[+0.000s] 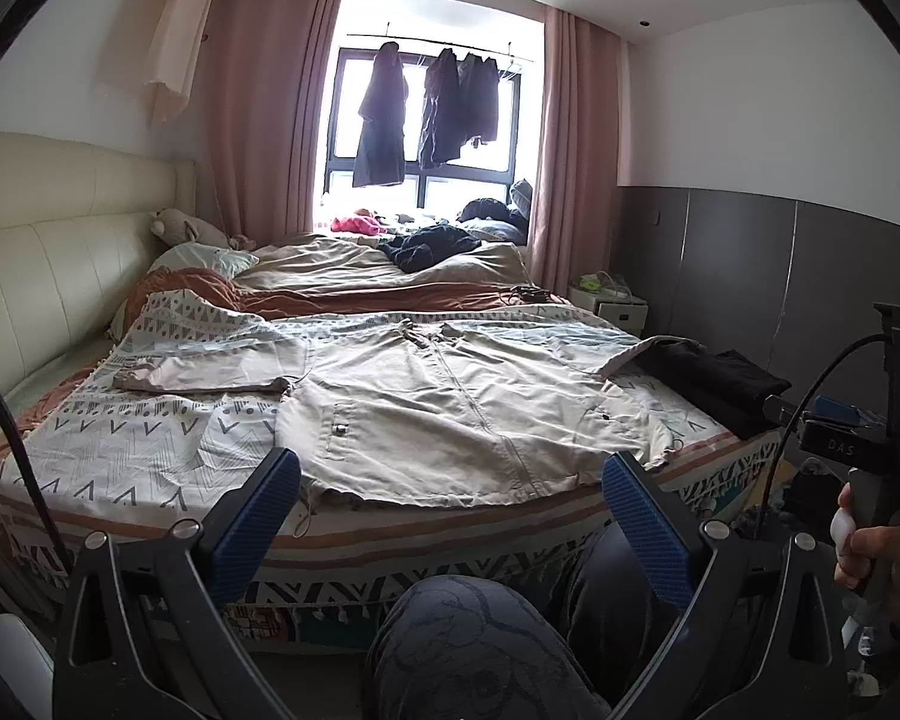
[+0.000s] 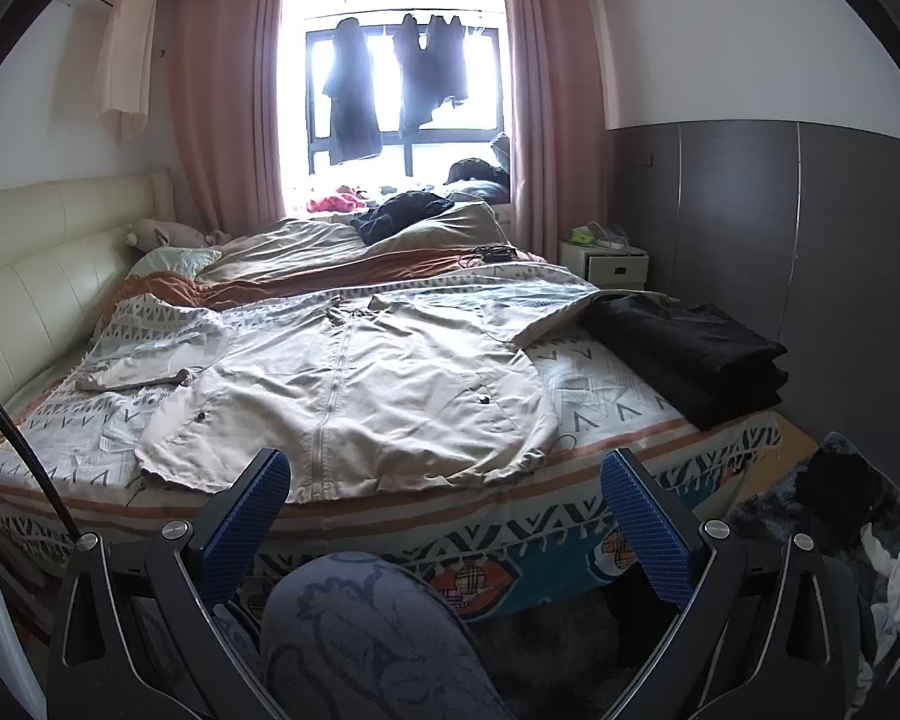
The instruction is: Fold large clothes
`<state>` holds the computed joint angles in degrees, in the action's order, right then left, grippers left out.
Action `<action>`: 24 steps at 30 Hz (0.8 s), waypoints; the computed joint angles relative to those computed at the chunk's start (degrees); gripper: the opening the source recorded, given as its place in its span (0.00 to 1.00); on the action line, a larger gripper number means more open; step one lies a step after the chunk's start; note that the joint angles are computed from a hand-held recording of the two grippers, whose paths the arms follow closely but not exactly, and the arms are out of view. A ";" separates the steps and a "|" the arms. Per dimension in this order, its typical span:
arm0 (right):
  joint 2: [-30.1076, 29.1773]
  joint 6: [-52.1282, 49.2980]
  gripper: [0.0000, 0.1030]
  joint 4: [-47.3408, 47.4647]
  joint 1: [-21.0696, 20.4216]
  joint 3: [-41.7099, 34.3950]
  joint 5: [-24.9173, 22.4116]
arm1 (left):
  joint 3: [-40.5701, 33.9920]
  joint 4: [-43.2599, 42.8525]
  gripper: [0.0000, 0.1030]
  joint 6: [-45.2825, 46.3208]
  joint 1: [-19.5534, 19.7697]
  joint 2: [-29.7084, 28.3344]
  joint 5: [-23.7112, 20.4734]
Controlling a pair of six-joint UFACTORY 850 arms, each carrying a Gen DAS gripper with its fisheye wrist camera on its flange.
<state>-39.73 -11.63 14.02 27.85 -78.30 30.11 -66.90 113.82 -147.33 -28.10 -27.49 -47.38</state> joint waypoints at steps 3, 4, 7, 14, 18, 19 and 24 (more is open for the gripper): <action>-1.42 1.33 1.00 -0.92 -0.27 -1.85 -1.13 | -1.20 -0.83 1.00 1.53 0.76 -0.69 1.15; -2.21 1.96 1.00 -1.35 -0.41 -2.80 -1.50 | -1.30 -0.93 1.00 1.90 0.86 -0.83 1.23; -3.64 3.98 1.00 -3.05 -0.74 -4.72 -1.84 | -2.05 -1.18 1.00 3.11 1.48 -1.40 1.53; -8.15 2.47 1.00 -1.93 -0.31 -12.16 -5.08 | -4.83 -3.12 1.00 5.12 4.12 -3.33 3.12; -11.23 1.22 1.00 -0.87 -0.03 -17.04 -7.40 | -6.18 -3.27 1.00 5.97 5.62 -4.19 4.33; -12.32 1.44 1.00 -1.17 -0.04 -18.89 -8.53 | -6.58 -2.99 1.00 5.99 6.12 -4.46 4.62; -16.59 1.89 1.00 -1.46 -0.09 -26.72 -12.75 | -9.57 -4.49 1.00 8.86 8.34 -6.32 6.14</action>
